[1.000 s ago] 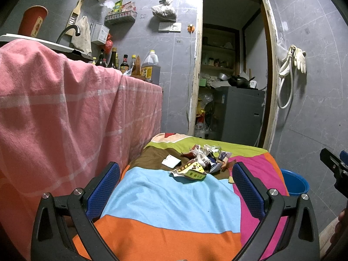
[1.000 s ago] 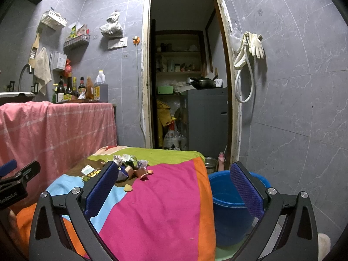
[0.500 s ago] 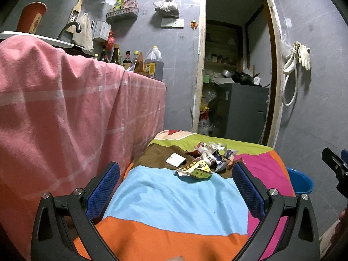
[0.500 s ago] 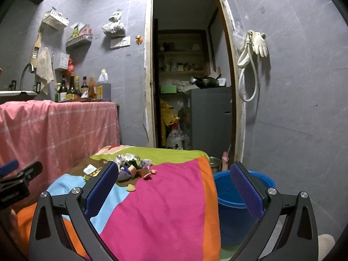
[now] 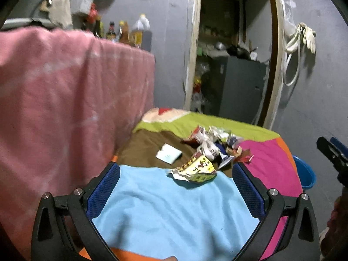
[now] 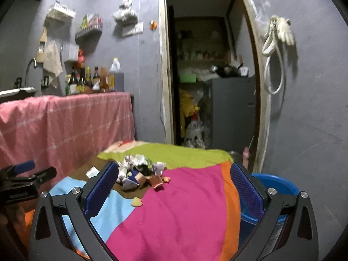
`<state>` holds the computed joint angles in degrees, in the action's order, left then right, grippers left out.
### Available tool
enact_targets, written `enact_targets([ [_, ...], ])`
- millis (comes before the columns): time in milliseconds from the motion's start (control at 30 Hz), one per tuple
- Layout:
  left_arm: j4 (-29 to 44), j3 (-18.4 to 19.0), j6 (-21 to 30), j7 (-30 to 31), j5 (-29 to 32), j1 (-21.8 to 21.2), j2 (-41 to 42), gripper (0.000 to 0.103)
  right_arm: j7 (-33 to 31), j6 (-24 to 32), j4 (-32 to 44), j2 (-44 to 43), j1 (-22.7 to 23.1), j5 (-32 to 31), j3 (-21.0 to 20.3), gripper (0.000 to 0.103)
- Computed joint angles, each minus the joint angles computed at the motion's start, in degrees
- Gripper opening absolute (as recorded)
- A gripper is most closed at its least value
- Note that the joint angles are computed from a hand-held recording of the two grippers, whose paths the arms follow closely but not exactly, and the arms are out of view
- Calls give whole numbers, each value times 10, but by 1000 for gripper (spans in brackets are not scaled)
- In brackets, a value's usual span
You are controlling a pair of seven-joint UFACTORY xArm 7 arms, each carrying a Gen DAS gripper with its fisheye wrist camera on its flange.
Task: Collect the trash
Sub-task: 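Grasp the yellow printed snack wrapper with the left gripper while the right gripper grasps a yellow food scrap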
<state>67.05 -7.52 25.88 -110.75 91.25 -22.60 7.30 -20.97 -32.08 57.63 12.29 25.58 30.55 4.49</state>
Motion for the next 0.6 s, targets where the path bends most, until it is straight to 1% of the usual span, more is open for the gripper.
enact_targets([
  [33, 9, 3, -15, 16, -17, 6, 11, 101, -3, 13, 8, 5, -2, 0, -2, 103],
  [100, 23, 9, -34, 48, -49, 11, 26, 101, 9, 43, 26, 19, -11, -21, -4, 103],
  [167, 37, 17, -52, 72, -71, 14, 41, 101, 33, 70, 39, 31, -23, -53, -4, 103],
  [200, 45, 21, -64, 99, -94, 17, 50, 101, 52, 87, 47, 38, -34, -77, 1, 103],
  [267, 60, 29, -91, 157, -147, 21, 70, 101, 73, 113, 64, 51, -39, -107, -2, 103],
  [333, 71, 36, -113, 205, -185, 22, 85, 100, 107, 138, 78, 65, -74, -161, 24, 100],
  [367, 75, 37, -124, 239, -208, 25, 92, 100, 120, 150, 84, 70, -92, -185, 38, 98],
  [400, 78, 36, -131, 271, -232, 27, 98, 99, 131, 165, 92, 76, -110, -208, 53, 90],
  [433, 82, 36, -141, 300, -253, 29, 105, 95, 138, 181, 99, 81, -118, -222, 59, 82],
  [467, 80, 29, -153, 342, -287, 39, 109, 93, 145, 208, 113, 89, -135, -240, 75, 78],
  [500, 83, 25, -162, 374, -311, 45, 117, 90, 149, 223, 121, 96, -162, -257, 102, 73],
  [533, 81, 17, -169, 408, -339, 53, 121, 85, 151, 241, 130, 105, -191, -272, 133, 69],
  [567, 83, 9, -170, 441, -366, 61, 126, 83, 152, 252, 137, 111, -204, -281, 147, 67],
  [600, 87, -1, -170, 473, -394, 69, 132, 79, 148, 271, 146, 119, -225, -288, 172, 63],
])
